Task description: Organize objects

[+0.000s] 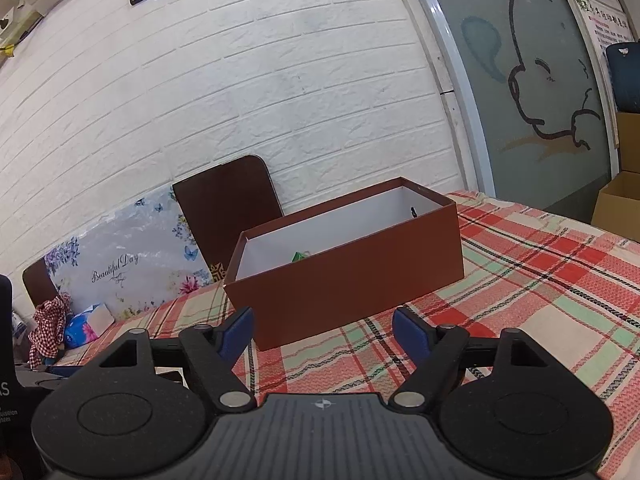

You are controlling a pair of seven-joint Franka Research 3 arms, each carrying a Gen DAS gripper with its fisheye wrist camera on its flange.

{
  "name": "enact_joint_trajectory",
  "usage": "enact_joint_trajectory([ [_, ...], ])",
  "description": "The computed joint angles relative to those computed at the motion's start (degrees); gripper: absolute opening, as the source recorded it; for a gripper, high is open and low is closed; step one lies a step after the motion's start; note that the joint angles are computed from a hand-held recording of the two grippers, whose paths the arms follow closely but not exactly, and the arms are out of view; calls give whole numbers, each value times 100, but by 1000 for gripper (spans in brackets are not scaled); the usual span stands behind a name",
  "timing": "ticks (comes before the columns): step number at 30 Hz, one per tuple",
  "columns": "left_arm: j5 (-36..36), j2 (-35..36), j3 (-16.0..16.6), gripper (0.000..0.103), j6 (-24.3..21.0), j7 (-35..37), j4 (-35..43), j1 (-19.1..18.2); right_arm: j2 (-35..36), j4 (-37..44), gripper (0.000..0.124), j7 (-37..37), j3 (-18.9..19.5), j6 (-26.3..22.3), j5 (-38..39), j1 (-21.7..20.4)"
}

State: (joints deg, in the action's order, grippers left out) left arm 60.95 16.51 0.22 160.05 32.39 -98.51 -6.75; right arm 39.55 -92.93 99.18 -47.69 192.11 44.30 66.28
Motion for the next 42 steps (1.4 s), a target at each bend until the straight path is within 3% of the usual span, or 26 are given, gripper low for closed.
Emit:
enact_joint_trajectory([
  [6, -355, 47, -58, 103, -86, 361, 83, 55, 170, 158, 79, 143, -133, -29, 73, 27],
  [14, -919, 107, -120, 103, -251, 799, 79, 111, 121, 203, 79, 516, 46, -228, -491, -166],
  [27, -1224, 161, -85, 103, -200, 1166, 97, 66, 124, 135, 79, 1185, -44, -346, -1064, -183],
  [42, -1445, 158, -100, 103, -118, 1434, 76, 57, 146, 80, 79, 1213, -175, -282, -1079, -89],
])
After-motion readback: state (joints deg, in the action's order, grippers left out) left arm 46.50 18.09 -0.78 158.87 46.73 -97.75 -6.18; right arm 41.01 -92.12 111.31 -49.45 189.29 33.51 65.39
